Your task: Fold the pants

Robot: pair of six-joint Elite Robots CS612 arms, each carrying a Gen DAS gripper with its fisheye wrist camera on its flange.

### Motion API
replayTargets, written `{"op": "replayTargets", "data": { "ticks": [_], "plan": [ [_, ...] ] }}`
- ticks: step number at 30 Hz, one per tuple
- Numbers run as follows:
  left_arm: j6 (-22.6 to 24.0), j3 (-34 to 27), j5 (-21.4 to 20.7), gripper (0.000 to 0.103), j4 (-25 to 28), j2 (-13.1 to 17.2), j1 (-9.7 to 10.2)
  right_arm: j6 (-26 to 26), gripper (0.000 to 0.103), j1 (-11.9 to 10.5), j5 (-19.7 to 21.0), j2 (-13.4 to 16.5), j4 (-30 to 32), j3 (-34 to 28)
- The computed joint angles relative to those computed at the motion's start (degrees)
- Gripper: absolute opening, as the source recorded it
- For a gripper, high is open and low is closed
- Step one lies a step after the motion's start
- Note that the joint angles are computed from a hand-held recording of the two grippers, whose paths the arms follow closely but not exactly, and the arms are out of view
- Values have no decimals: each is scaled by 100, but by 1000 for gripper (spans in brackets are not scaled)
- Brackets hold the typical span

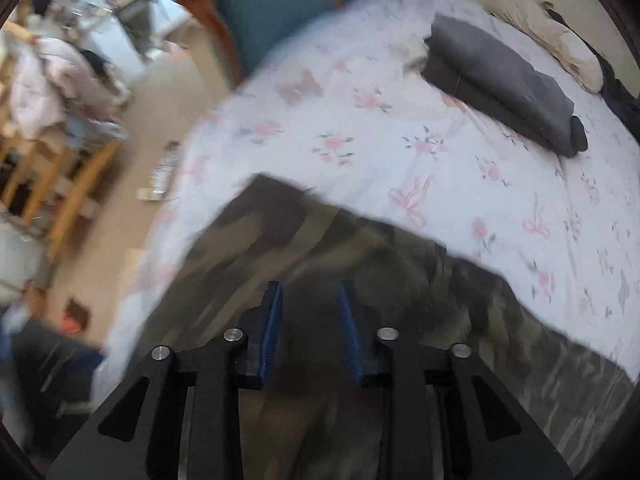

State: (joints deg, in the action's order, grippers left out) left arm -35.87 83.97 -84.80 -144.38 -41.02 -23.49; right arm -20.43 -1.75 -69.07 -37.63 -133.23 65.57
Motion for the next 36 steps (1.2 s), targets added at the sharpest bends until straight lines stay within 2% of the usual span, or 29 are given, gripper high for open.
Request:
{"op": "replayTargets", "data": {
  "ticks": [3, 4, 6, 8, 11, 12, 15, 16, 18, 19, 22, 23, 25, 27, 28, 29, 30, 31, 32, 34, 36],
  "plan": [
    [-29, -14, 146, 82, -269, -21, -56, 149, 32, -46, 160, -182, 352, 434],
    [-49, -24, 214, 82, -340, -25, -77, 276, 30, -30, -36, -136, 441, 534],
    [-31, -48, 266, 82, -450, -14, -92, 579, 16, 8, -480, 26, 413, 626],
    [0, -39, 331, 82, -516, -31, -127, 699, 16, 1, -449, 2, 88, 770],
    [-38, 17, 398, 82, -624, -60, -139, 716, 17, -15, -447, -139, 362, 750],
    [-35, 54, 411, 82, -636, -88, -155, 653, 21, -30, -399, -219, 320, 791],
    [48, 39, 381, 82, -674, -40, -136, 572, 22, -82, -99, -288, -117, 763],
    [98, 25, 406, 82, -647, -28, -147, 780, 22, -114, 170, -182, -101, 559],
    [212, -35, 444, 82, -491, 18, -163, 1012, 22, -133, 422, 9, 77, 241],
    [250, -100, 426, 82, -338, 59, -164, 1173, 21, -104, 313, 178, 137, 0],
    [151, -176, 347, 82, -142, 102, -138, 1397, 0, 11, -434, 628, 556, -612],
    [124, -165, 330, 82, -189, 91, -129, 1452, 0, 17, -434, 713, 728, -736],
    [125, -132, 286, 82, -341, 55, -125, 1630, 0, -26, -188, 728, 776, -775],
    [170, -99, 212, 82, -527, 23, -134, 1791, 0, -105, 178, 555, 478, -493],
    [211, -96, 184, 82, -617, 16, -147, 1832, 6, -178, 385, 335, 62, -106],
    [262, -112, 180, 82, -705, 27, -168, 1861, 18, -220, 399, 175, -238, 173],
    [340, -152, 213, 82, -771, 55, -201, 2053, 46, -267, 408, -41, -709, 581],
    [469, -244, 294, 82, -773, 111, -246, 2295, 60, -354, 528, -254, -1149, 1006],
    [544, -343, 367, 82, -746, 170, -288, 2776, 75, -483, 747, -461, -1741, 1496],
    [540, -536, 344, 82, -750, 301, -341, 3975, 78, -702, 838, -766, -2646, 2336],
    [514, -711, 319, 82, -701, 426, -399, 5174, 78, -848, 850, -899, -3279, 2866]
  ]
}}
